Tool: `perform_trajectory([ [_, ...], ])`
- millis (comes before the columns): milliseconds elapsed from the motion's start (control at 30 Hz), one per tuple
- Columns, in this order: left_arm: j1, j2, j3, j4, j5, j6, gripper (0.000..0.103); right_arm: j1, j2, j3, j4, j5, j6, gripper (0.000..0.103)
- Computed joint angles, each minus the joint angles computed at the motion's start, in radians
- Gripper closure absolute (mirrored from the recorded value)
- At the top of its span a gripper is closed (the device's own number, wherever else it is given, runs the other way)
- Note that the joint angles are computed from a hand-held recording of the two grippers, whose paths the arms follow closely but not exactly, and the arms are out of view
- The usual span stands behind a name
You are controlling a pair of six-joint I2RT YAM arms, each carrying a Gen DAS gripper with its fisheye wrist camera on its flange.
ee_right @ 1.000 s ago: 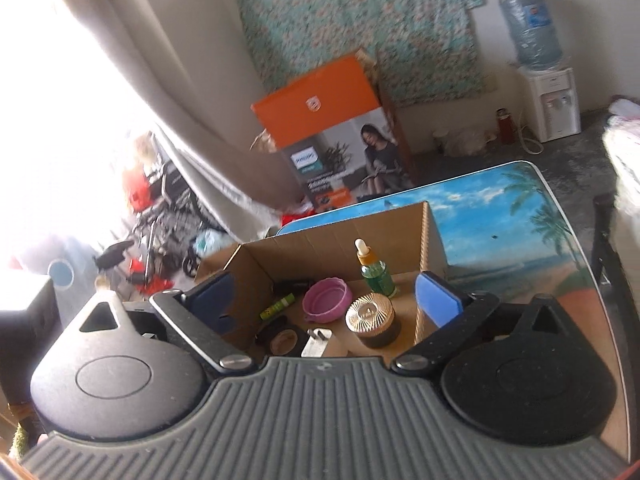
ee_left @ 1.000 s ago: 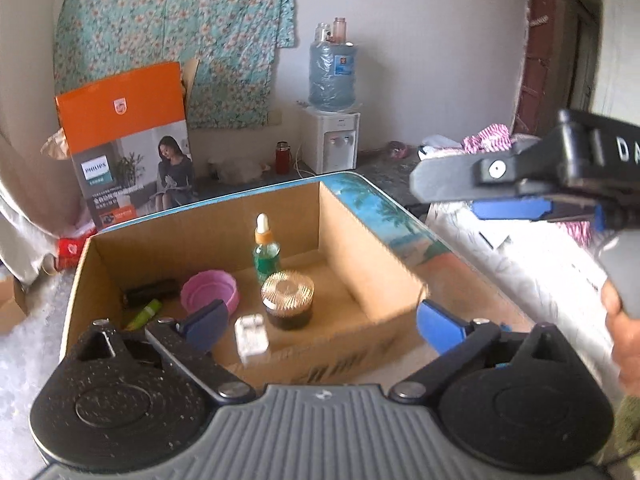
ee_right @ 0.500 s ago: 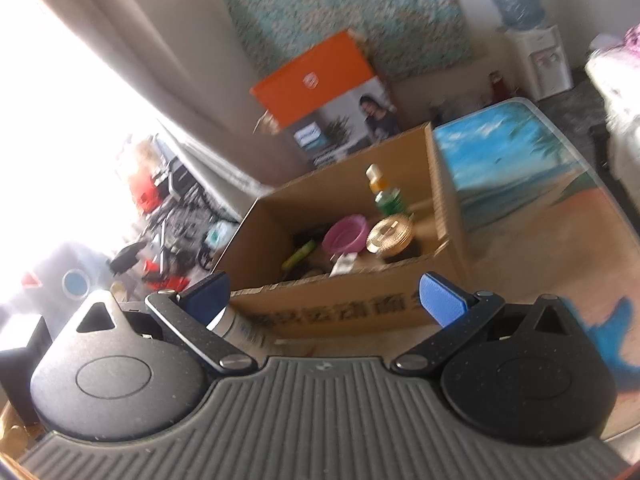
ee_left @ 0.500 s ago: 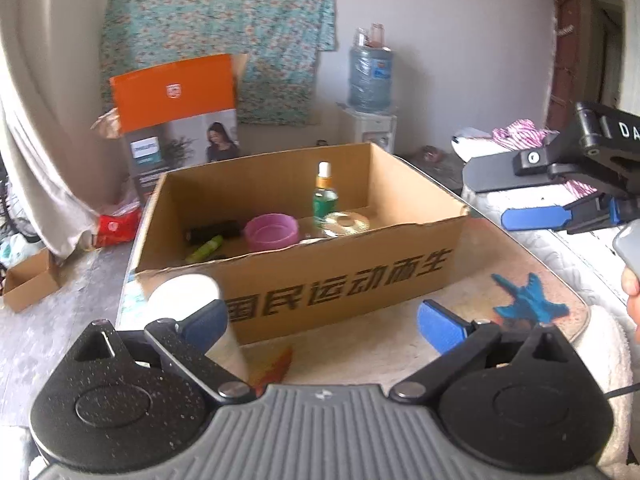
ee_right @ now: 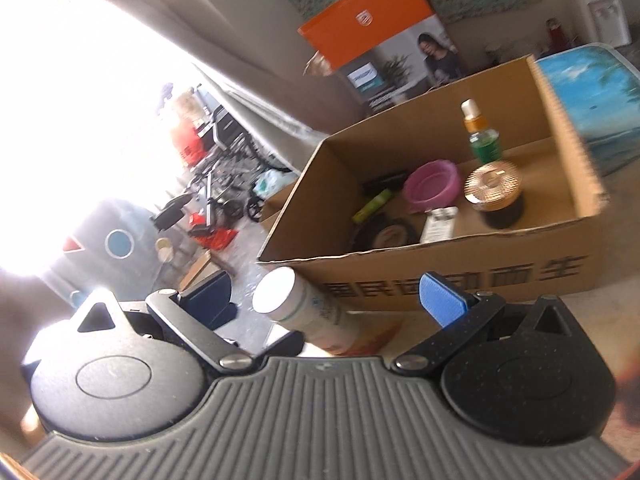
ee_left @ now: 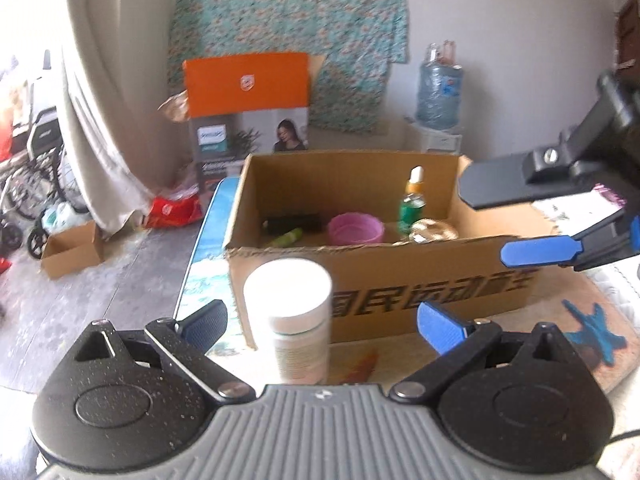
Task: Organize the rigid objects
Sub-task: 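Withdraw the right tool and reach to the white supplement bottle, then close the right tool around the white supplement bottle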
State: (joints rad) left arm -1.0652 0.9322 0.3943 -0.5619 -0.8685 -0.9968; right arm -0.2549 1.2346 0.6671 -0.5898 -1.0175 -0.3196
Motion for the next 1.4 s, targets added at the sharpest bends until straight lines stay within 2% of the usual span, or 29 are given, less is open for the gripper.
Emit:
perform_trajectory([
  [233,0.133,-0.075,-0.078,0.111,0.073,0.105,0.002,0.188,0.046,-0.019,0.164,0.059,0.187,0.004],
  [367,0.182,-0.096,-0.106,0.161,0.112,0.160,0.006,0.272,0.077,-0.031,0.239,0.093,0.255,0.009],
  [633,0.249,-0.093,-0.140,0.253,0.194,0.229,0.022,0.380,0.148,-0.025,0.349,0.157,0.340,0.026],
  [700,0.266,-0.090,-0.144,0.274,0.212,0.247,0.029,0.395,0.167,-0.019,0.366,0.167,0.353,0.032],
  [900,0.284,-0.094,-0.155,0.295,0.232,0.260,0.044,0.410,0.204,0.001,0.361,0.170,0.344,0.050],
  [967,0.278,-0.099,-0.156,0.291,0.227,0.260,0.047,0.411,0.217,0.009,0.358,0.168,0.343,0.053],
  [1400,0.228,-0.076,-0.140,0.284,0.223,0.236,0.048,0.382,0.188,0.003,0.303,0.168,0.298,0.057],
])
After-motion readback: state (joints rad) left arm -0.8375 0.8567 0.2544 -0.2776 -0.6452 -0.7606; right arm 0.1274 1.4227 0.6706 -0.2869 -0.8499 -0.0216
